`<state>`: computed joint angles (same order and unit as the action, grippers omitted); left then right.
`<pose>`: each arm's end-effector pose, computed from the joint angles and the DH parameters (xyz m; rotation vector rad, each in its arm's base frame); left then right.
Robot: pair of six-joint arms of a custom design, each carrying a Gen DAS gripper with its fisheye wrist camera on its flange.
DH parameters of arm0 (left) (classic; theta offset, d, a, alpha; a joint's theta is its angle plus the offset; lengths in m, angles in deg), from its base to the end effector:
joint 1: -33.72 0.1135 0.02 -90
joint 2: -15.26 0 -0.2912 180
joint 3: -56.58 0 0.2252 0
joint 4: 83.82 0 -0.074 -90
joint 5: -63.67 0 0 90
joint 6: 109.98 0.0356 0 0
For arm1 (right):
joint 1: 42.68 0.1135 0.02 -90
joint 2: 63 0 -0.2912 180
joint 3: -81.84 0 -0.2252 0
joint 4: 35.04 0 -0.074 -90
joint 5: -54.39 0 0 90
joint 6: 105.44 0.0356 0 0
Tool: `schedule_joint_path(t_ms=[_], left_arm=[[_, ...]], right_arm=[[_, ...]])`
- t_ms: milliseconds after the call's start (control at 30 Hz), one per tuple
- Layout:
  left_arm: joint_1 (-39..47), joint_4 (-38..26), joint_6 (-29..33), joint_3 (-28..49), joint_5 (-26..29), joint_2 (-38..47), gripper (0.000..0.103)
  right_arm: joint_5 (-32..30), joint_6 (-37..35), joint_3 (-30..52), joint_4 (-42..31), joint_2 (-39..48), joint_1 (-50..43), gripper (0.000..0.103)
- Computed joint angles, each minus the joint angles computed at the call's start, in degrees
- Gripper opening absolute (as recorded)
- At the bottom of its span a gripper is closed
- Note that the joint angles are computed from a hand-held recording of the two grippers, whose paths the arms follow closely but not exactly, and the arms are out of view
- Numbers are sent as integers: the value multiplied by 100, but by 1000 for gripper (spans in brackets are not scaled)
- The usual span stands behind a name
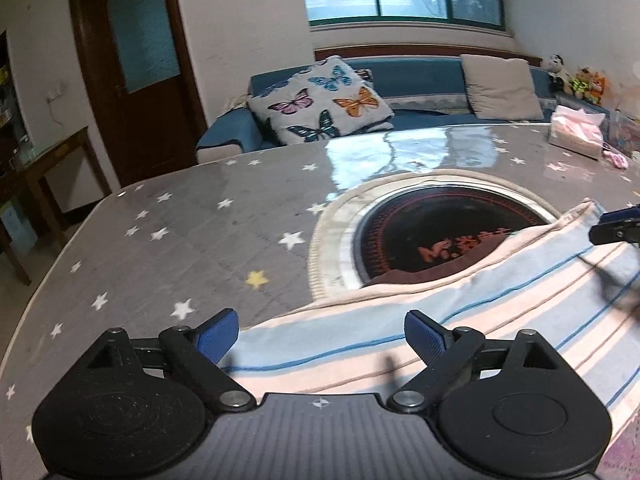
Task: Fold clothes
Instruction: 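Press and smooth the folded striped garment flat with both grippers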
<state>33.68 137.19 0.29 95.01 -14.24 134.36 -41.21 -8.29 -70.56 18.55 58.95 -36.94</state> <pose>0.2819 -0.0077 0.0763 0.5052 2.1876 -0.0487 0.2384 0.0275 0.0646 -0.0231 2.2885 0.2289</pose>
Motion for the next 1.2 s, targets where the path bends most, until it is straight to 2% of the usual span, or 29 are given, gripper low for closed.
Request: schedule_joint_path(t_ms=[67,133,200,467,633,767,1033,1200], left_arm=[[-162,81,13,-2,-121,43,95],[-262,89,-1,30,-175,103,97],[-353,85,-30,96,-233,208,97],[-637,87,-231,294,-561,509,97],[-646,128,-202,384,-746,686,97],[-570,11,-243,495,-804,785,97],[-590,211,-257,368,-819,831,98],[-497,552,-196,62,-823,837,98]], right_arm=[[-185,32,-9,-70,-18,-204,54],[-394,-11,-317,491,-43,-356,54],[-448,-91,-481,662,-158,-463,54],[-711,-266,-188,468,81,-502,52],[-428,-349,247,83,381,-454,50],[-519,-234,216,128,384,-584,48],[-547,-461,-253,350,200,-307,50],[-353,-577,-753,1068,468,-231,50]])
